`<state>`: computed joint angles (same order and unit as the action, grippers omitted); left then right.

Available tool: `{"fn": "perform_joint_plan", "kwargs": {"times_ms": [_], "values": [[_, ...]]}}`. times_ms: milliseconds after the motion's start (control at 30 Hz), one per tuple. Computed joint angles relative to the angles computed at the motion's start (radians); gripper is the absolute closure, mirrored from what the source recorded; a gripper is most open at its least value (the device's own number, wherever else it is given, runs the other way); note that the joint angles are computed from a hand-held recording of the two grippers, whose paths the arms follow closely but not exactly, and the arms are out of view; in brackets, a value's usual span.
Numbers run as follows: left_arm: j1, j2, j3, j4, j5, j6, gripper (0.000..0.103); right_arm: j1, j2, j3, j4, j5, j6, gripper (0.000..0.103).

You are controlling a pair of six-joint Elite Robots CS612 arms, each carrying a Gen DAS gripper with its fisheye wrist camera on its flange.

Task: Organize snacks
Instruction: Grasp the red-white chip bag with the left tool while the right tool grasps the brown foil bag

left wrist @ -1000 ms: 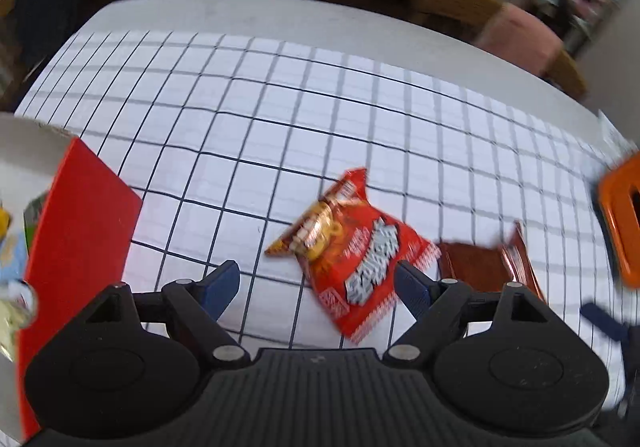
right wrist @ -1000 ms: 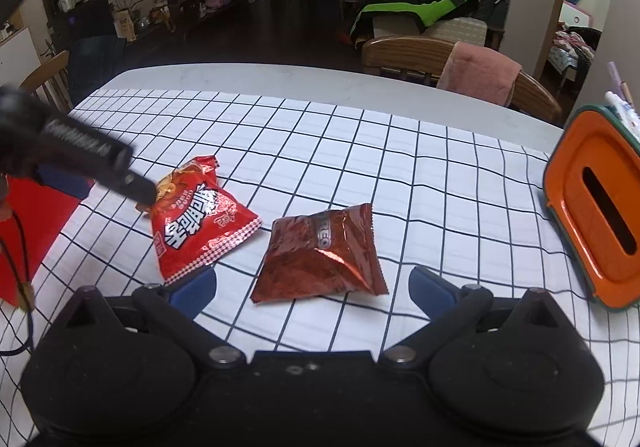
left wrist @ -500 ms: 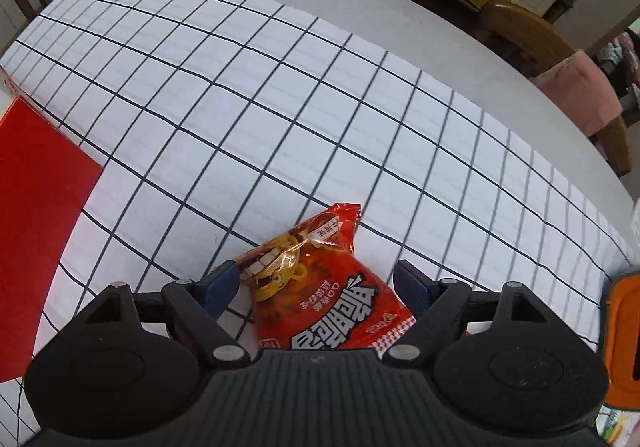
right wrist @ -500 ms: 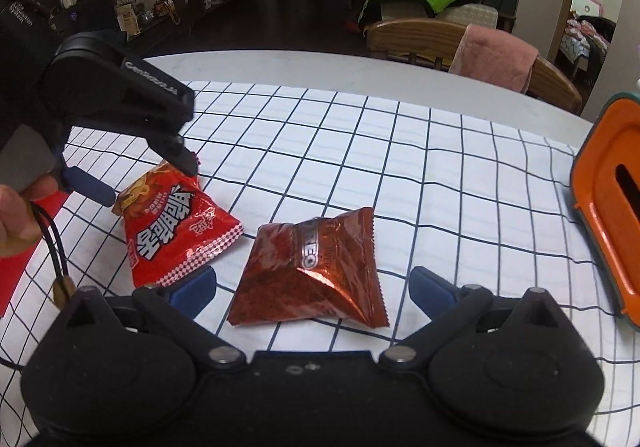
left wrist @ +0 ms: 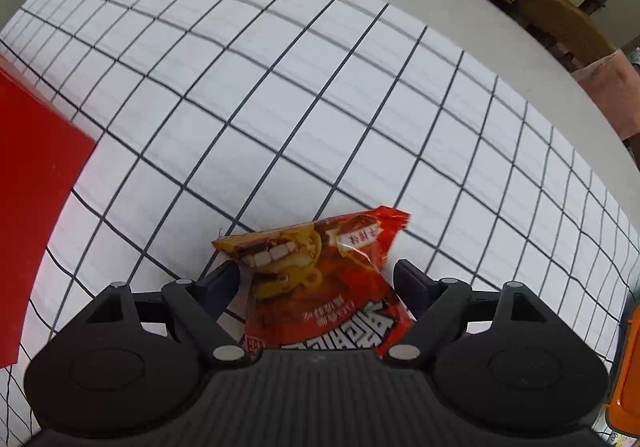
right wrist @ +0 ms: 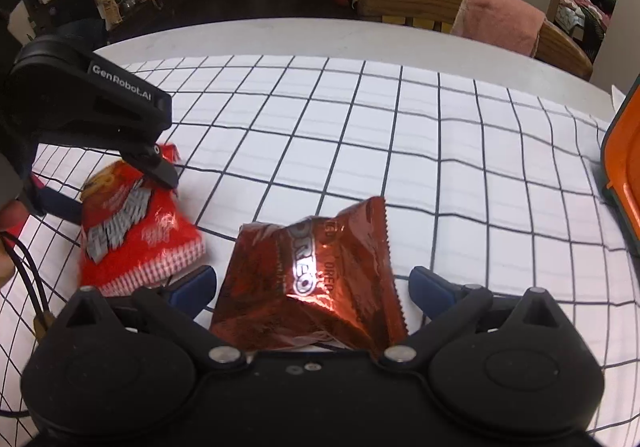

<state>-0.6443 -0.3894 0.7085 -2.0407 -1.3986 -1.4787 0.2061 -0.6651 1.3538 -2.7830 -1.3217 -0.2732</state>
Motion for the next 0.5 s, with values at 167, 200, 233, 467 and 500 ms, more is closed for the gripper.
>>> {"fn": "perform_joint_plan", "kwargs": {"times_ms": [167, 200, 233, 467, 500], "values": [[-0.004, 0.0, 0.008, -0.019, 0.02, 0.054, 0.018, 0.01, 0.002, 0.014, -0.036, -0.033, -0.023, 0.004], [-0.005, 0.001, 0.007, -0.02, 0.021, 0.072, 0.018, 0.012, 0.002, 0.018, -0.046, -0.039, -0.026, 0.004], [-0.007, 0.003, 0.005, -0.018, 0.025, 0.082, 0.018, 0.013, 0.002, 0.022, -0.057, -0.044, -0.026, 0.006], [-0.026, 0.02, -0.031, 0.004, 0.057, 0.152, 0.035, 0.018, -0.002, 0.044, -0.116, -0.051, -0.032, 0.029], [-0.028, 0.021, -0.034, 0.007, 0.061, 0.162, 0.038, 0.018, -0.003, 0.047, -0.122, -0.051, -0.029, 0.03]]}}
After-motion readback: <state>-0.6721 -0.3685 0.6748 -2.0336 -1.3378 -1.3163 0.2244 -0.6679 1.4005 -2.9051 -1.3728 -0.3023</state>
